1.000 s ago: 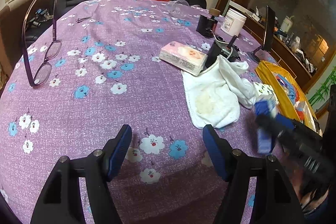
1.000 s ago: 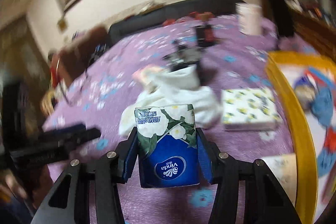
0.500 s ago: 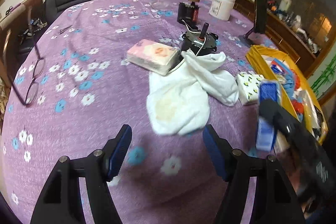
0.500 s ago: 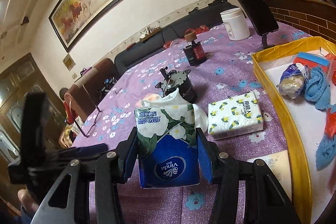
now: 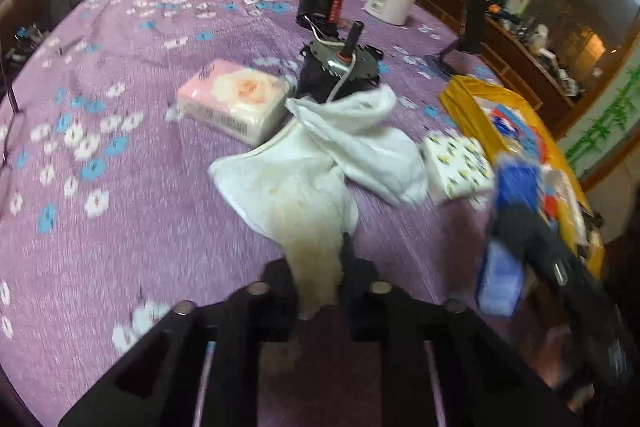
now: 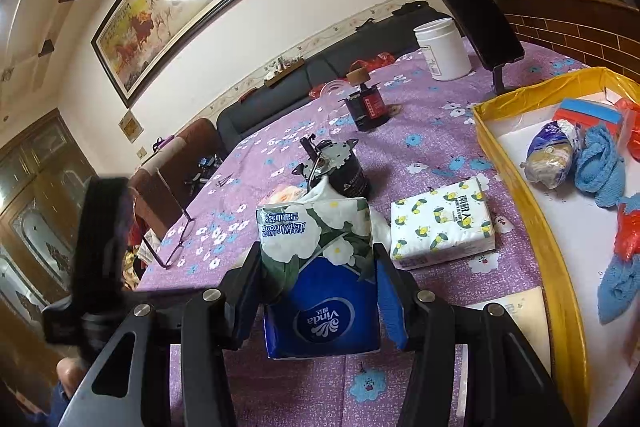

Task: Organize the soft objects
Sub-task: 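Grasp the blue Vinda tissue box with the right tool, then grasp the white sock with the left tool and lift it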

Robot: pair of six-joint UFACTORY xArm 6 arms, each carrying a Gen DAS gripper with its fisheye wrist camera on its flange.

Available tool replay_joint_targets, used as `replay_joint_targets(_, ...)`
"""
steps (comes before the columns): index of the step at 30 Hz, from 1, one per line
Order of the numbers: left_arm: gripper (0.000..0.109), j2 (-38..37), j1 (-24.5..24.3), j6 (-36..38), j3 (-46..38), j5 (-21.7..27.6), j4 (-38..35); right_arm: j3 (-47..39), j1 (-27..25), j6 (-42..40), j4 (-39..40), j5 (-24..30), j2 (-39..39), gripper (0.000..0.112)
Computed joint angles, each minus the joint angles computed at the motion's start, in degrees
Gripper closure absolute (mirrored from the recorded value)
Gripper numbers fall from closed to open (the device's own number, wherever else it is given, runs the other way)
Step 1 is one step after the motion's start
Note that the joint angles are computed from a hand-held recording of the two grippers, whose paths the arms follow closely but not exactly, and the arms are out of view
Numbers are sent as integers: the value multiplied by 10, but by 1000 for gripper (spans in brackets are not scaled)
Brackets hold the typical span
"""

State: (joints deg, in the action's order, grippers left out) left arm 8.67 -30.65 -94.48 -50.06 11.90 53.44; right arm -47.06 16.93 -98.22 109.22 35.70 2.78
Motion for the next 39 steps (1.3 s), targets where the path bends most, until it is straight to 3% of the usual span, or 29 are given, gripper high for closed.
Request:
replay_joint_targets(6,95,-130,-23,-113,125,10,96,-2,3,7,-8,-2,1,56)
replay_joint_targets(8,95,-178,-37,-104,174,27,72,-3,3,8,-9,-2,1,56)
replay_joint_targets(12,92,-198,-51,-83,203,49,32,-4,5,8,-6,-6,2,56)
replay_joint_targets(14,72,-202,-63,-54,207,83,-6,-3,6,7,-5,-9,1,56)
replay_joint_targets(15,52,-210,-67,-44,210,97,-16,-4,6,6,-3,-9,2,56)
replay_joint_targets(16,40,-220,-77,-47,208,126,-10,-5,5,7,-3,-8,3,56)
replay_joint_targets(18,36,-242,-100,-62,206,183,15,-5,5,6,-2,-9,3,56)
replay_joint_targets(22,26,-249,-118,-61,196,231,54,-7,7,8,-7,-12,5,56)
replay_joint_targets(26,26,-204,-113,-23,170,233,46,-6,6,7,-5,-10,4,56)
replay_joint_targets(30,30,-153,-90,-7,146,196,40,-8,6,9,-9,-11,6,56)
replay_joint_targets(31,48,-142,-86,1,141,188,32,-8,6,9,-9,-11,6,56)
replay_joint_targets(33,70,-134,-85,5,135,183,21,-8,6,9,-10,-11,6,56)
replay_joint_targets(34,87,-132,-86,4,133,183,19,-9,6,10,-11,-11,7,56)
replay_joint_targets(39,92,-131,-96,-38,119,189,39,-9,9,10,-13,-16,7,56)
